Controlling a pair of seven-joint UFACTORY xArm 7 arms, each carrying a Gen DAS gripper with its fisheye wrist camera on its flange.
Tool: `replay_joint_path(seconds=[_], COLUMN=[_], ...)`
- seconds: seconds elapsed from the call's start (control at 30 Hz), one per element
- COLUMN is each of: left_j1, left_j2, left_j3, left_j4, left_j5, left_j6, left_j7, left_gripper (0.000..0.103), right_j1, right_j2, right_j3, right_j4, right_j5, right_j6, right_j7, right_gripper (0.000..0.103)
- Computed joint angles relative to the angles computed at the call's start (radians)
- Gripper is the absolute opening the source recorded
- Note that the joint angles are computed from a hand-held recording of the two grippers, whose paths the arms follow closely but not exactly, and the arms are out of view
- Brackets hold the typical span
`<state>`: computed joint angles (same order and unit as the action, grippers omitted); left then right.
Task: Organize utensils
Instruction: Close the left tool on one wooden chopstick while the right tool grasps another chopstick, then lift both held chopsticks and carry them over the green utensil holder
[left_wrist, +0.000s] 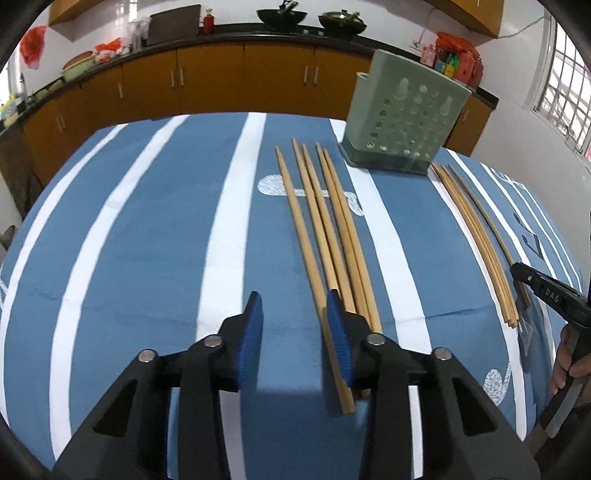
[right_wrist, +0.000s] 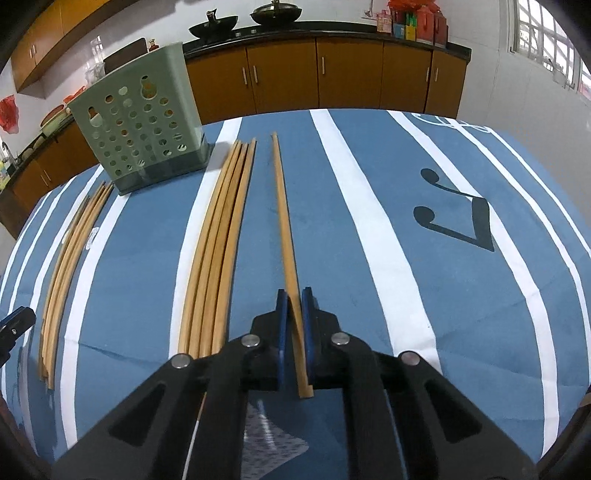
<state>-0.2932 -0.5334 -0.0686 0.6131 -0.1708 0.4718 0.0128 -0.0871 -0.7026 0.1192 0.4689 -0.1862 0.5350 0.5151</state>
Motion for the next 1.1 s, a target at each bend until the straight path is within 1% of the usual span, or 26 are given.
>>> replay_joint_path(seconds=[0.07,0.17,0.37,0.43,0.5,0.53,0.67,0.8,0.9,1.1], left_j1=[-0.009,-0.011,0.019,0.030,0.039,0.043,0.090,0.102,0.084,0.056], left_j2=[0.003,0.010,0.023,0.036,0.058,0.070,0.142,0.194,0.206,0.161], left_j3=[0.005,-0.002,-0.044,-0.051,-0.051,-0.051,-0.059,-0.040,-0.012,0.022], left_j4=[0.003,0.004,0.007,0.017,0.035,0.044,0.094,0.124,0.121,0.081], left_j5=[-0.007,-0.003,0.056,0.076,0.091,0.099,0.155,0.167,0.135,0.058], left_j6=[0.010,0.016,0.020,0.020,0.018,0.017,-0.018,-0.058,-0.090,-0.088], left_j7=[0.007,0.011,-0.029,-0.044,-0.055,-0.058,-0.095,-0.100,-0.062,0.003], left_gripper=[0.035,0.029,0.021,0.016,0.009,0.008,0.008,0.008,0.008,0.008], right_j1=[-0.003,-0.004,-0.003,-0.003,-0.001,-0.002,-0.021,-0.062,-0.052,-0.034], right_j2=[0.001,-0.001,-0.001,0.000,0.006,0.014,0.055,0.102,0.117,0.094], right_j3=[0.005,0.009,0.008,0.009,0.006,0.004,0.002,0.008,-0.016,-0.030], right_j4=[0.002,0.002,0.002,0.002,0.004,0.009,0.028,0.047,0.052,0.037], right_j5=[-0.007,-0.012,-0.019,-0.023,-0.025,-0.026,-0.039,-0.069,-0.052,-0.026], right_j6=[0.002,0.003,0.005,0.004,-0.002,-0.007,-0.037,-0.083,-0.103,-0.093], right_j7=[0.002,0.006,0.005,0.003,-0.003,-0.007,-0.010,0.009,0.001,-0.027], right_gripper=[0.009,0.009,0.009,0.010,0.009,0.009,0.008,0.008,0.008,0.009])
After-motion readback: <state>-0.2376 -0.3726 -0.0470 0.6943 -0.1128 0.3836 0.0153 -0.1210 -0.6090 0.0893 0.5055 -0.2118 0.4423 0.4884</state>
